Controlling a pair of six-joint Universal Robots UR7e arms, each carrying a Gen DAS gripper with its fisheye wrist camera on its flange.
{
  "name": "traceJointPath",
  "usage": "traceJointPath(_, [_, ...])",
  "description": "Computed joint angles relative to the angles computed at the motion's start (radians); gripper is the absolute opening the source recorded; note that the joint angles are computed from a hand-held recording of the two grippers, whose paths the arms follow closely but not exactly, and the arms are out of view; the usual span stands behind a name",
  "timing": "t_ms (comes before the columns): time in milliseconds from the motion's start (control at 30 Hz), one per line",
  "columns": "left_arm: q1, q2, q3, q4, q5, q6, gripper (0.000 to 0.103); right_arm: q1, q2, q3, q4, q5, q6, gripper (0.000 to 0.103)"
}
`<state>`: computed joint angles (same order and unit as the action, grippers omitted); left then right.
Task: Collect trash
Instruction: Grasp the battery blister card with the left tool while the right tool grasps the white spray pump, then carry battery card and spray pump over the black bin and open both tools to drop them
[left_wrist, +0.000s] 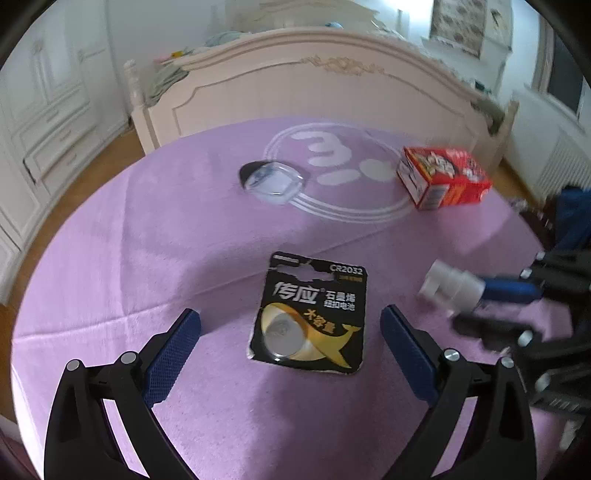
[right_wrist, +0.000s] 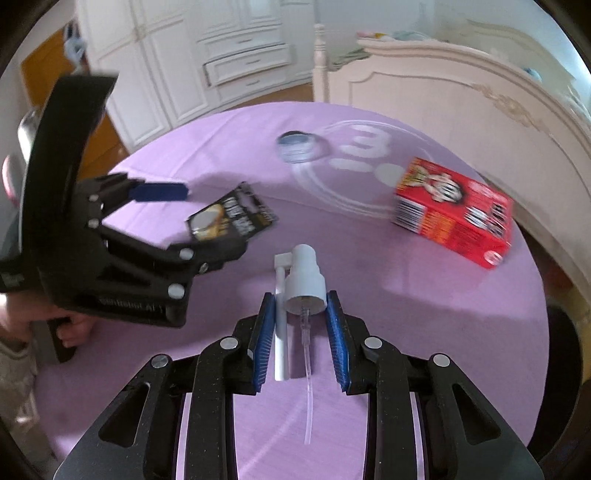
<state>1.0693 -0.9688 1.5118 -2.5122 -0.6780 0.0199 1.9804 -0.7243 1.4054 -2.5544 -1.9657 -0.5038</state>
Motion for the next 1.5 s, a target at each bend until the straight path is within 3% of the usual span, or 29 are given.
traceJointPath(100, [-0.002,0.010,-0.005,-0.022,-0.003,0.026,0.087,-0.010,-0.013,0.007,-0.010,0.018,0.018,0.029])
traceJointPath(167, [-0.002,0.014,-0.007,-0.049,-0.002,0.048,0.072,-0.015,-0.019,0.009,-0.013,0.033,0.025,0.029])
traceJointPath(200, [-0.003,0.016,-0.008,-0.062,0.000,0.059,0.058,-0.017,-0.023,0.012,-0.015,0.040,0.029,0.029])
traceJointPath(567, [-0.004,-0.004,0.009,-0.102,-0.060,0.036,0.057,-0.048,-0.065,0.027,-0.046,0.146,0.067,0.029])
traceJointPath(800, [-0.043,0.024,-0.033,-0.134,-0.107,0.068,0.057,-0.083,-0.122,0.060,-0.104,0.193,0.103,0.029])
traceJointPath(1167, [-0.090,0.187,-0.213,-0.129,-0.238,0.131,0.057,-0.179,-0.239,0.124,-0.205,0.211,0.184,0.029])
traceJointPath(1500, [-0.099,0.394,-0.469,0.014,-0.394,0.139,0.057,-0.278,-0.314,0.161,-0.267,0.198,0.247,0.029])
